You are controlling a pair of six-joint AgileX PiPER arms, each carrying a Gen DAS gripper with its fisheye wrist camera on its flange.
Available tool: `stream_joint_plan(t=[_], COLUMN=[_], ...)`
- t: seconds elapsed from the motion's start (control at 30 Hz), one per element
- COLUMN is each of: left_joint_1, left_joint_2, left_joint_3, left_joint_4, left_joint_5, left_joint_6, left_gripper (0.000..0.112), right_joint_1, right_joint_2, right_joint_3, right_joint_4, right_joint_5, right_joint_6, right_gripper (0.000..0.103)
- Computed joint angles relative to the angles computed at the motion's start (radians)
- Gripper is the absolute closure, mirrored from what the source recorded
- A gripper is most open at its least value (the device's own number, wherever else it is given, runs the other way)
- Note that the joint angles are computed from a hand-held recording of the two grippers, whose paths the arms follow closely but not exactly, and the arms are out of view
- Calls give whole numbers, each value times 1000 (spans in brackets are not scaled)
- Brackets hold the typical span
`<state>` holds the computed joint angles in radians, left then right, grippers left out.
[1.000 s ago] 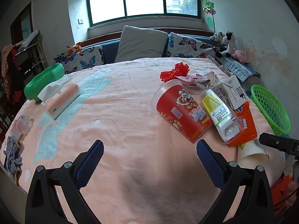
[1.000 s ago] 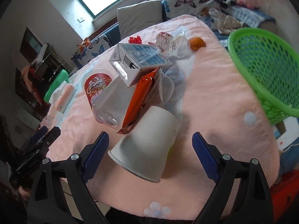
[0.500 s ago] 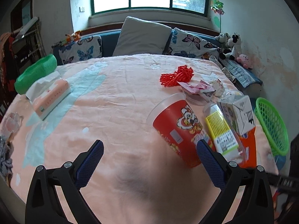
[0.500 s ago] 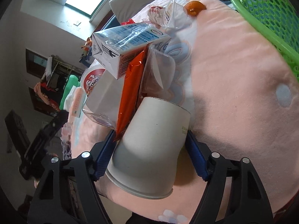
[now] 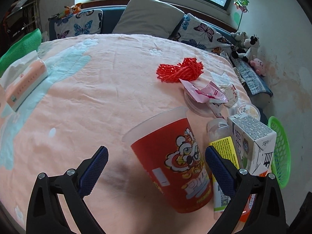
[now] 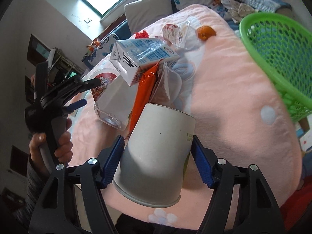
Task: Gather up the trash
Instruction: 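Carry the white cup to the green basket and release it while the left gripper grasps the red cup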
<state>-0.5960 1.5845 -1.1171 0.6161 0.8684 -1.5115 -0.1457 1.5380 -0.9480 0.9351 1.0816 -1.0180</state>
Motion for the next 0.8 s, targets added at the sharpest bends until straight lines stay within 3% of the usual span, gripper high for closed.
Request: stream_joint_plan(t=[0.2, 0.27, 0.5, 0.8], left_joint_1=[44, 62, 66, 7], left_joint_2=[33, 24, -30, -170], left_joint_3=[-6, 15, 72, 120], left_joint_4=[-63, -88, -91, 2], left_joint_5=[-68, -114, -186, -126], left_joint_6=[52, 68, 61, 8], left_gripper=[18, 31, 39, 43], right_joint_1=[-4, 4, -23, -69], right_joint_2=[-64, -69, -75, -62], right_joint_3=[11, 2, -20, -79], right_joint_4=[3, 1, 8, 7], right_joint_5=[-55, -68, -78, -108], right_joint_6=[-40, -34, -25, -1], right_gripper=[34, 34, 34, 34])
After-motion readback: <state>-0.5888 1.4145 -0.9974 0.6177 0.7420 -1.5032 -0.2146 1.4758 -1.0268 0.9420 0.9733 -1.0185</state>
